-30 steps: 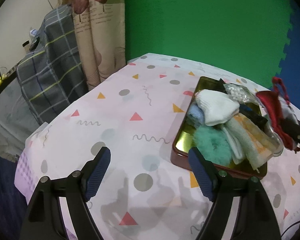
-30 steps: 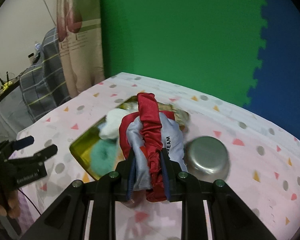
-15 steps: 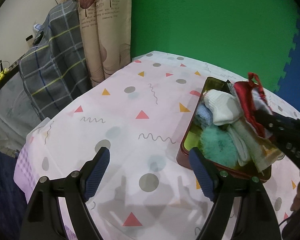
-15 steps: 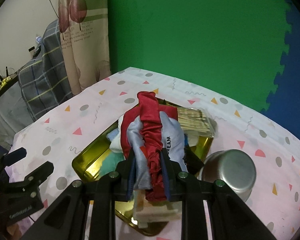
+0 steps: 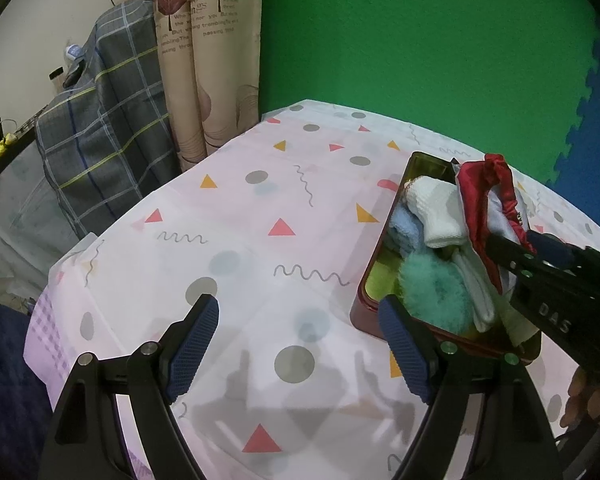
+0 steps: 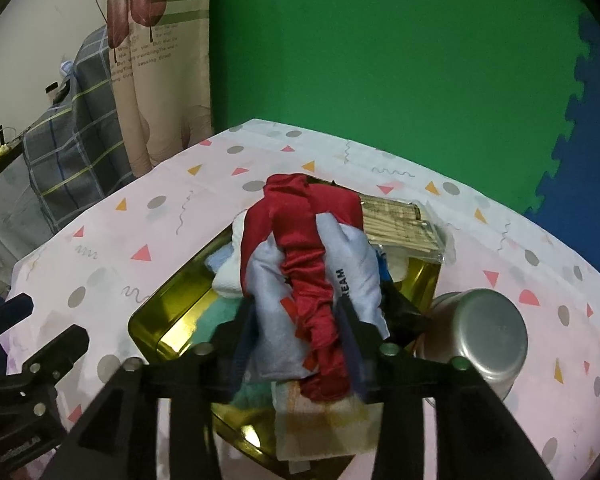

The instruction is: Organize soft objects

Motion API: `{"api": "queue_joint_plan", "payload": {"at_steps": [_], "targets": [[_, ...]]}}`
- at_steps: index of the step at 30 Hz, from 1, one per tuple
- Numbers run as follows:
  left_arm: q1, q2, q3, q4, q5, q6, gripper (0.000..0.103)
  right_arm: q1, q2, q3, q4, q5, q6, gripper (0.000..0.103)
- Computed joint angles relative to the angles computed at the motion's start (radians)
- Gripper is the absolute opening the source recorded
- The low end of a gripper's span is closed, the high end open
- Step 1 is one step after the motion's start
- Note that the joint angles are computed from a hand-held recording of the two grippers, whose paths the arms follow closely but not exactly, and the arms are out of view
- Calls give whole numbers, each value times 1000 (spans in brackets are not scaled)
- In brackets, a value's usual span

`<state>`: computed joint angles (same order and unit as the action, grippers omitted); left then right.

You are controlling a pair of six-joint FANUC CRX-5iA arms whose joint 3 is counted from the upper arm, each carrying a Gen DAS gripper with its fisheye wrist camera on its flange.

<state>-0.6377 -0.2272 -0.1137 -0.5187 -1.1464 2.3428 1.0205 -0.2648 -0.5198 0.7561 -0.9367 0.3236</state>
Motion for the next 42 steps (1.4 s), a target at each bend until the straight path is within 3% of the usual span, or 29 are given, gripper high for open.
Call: {"api": "queue_joint_plan", "payload": {"at_steps": [7,12,16,24,42], "targets": [[-8,4,-2,-5,9,5,80,52,-53,-29,32,-72,-60,59],[-31,10,7,-19,3,10,81,151,-105,-64,86,-182,-130,65],[-54,12,15,-39,-4,20,81,244,-125,-83,118,-286,-183,65],[-75,15,22,-49,-9,25,81,357,-186,-119,97,-373,-284,65],[-85,24,27,-45,-10,9,81,363,-177,-123,29,-366,-281,65]]}}
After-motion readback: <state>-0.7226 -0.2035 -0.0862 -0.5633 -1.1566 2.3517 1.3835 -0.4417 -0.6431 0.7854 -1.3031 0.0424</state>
